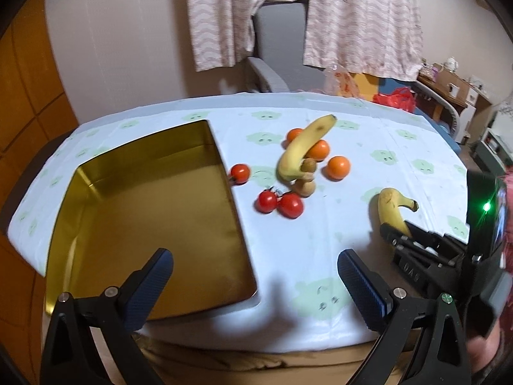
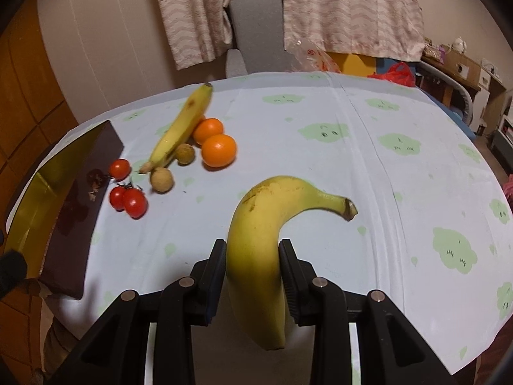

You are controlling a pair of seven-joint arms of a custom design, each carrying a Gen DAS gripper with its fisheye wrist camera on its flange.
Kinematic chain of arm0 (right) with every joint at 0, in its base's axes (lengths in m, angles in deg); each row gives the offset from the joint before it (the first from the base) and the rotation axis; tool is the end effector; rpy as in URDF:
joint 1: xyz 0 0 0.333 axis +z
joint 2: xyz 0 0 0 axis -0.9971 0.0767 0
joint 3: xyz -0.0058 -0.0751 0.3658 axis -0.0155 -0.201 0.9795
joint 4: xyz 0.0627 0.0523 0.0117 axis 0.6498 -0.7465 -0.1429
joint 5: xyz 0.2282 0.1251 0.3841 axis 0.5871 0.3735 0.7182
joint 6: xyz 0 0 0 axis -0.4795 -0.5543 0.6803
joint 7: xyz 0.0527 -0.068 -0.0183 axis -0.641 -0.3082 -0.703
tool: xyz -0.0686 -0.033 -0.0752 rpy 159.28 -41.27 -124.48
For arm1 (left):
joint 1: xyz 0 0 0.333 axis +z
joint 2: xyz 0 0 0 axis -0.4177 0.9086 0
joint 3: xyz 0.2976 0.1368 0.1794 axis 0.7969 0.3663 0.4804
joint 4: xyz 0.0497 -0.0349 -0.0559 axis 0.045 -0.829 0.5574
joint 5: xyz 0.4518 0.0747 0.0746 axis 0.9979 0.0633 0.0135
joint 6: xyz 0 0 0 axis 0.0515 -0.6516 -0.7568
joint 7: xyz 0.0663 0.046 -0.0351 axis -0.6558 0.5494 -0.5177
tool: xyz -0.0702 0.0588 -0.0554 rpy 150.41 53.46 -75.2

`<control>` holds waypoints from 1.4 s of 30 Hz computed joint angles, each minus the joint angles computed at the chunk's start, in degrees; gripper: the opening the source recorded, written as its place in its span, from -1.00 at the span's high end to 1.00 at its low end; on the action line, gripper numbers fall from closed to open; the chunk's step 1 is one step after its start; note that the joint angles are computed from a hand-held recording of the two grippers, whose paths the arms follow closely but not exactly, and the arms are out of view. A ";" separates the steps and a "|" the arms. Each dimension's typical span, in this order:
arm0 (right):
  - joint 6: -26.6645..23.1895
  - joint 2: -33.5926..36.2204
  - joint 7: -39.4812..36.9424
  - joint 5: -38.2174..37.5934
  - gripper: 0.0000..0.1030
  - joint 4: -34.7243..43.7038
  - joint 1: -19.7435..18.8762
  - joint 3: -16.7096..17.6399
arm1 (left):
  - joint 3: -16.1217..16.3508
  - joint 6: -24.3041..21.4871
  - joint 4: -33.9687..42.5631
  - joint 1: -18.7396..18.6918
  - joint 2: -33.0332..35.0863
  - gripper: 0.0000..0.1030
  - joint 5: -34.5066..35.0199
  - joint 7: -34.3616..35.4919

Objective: Organize fruits
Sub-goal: 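Grasp the other banana with the left gripper while the right gripper holds its banana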

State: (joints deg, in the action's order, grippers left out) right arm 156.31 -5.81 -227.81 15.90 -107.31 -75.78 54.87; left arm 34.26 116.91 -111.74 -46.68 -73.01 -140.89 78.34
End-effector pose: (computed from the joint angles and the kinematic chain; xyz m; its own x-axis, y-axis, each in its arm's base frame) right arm 0.3751 0.1545 0.3023 -0.6317 -0.7599 -0.1533 -0.5184 0.5611 -0.6453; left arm 0.4696 -0.1805 0.3935 -0.6911 -0.7220 -0.0320 -0.5403 0.5455 -0.6407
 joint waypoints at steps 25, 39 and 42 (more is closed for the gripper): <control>4.42 0.12 16.86 -15.49 0.33 -1.17 1.00 -3.60 | -10.15 -1.36 18.10 5.53 19.99 -0.76 33.32 -33.75; 6.30 -0.07 22.40 -21.19 0.32 -1.33 1.83 -5.88 | -10.89 -7.66 29.46 6.62 30.27 -0.59 51.99 -49.00; 6.45 -0.10 22.97 -21.75 0.32 -1.36 2.01 -6.18 | -14.32 -9.72 30.65 9.92 31.42 -0.53 47.57 -44.98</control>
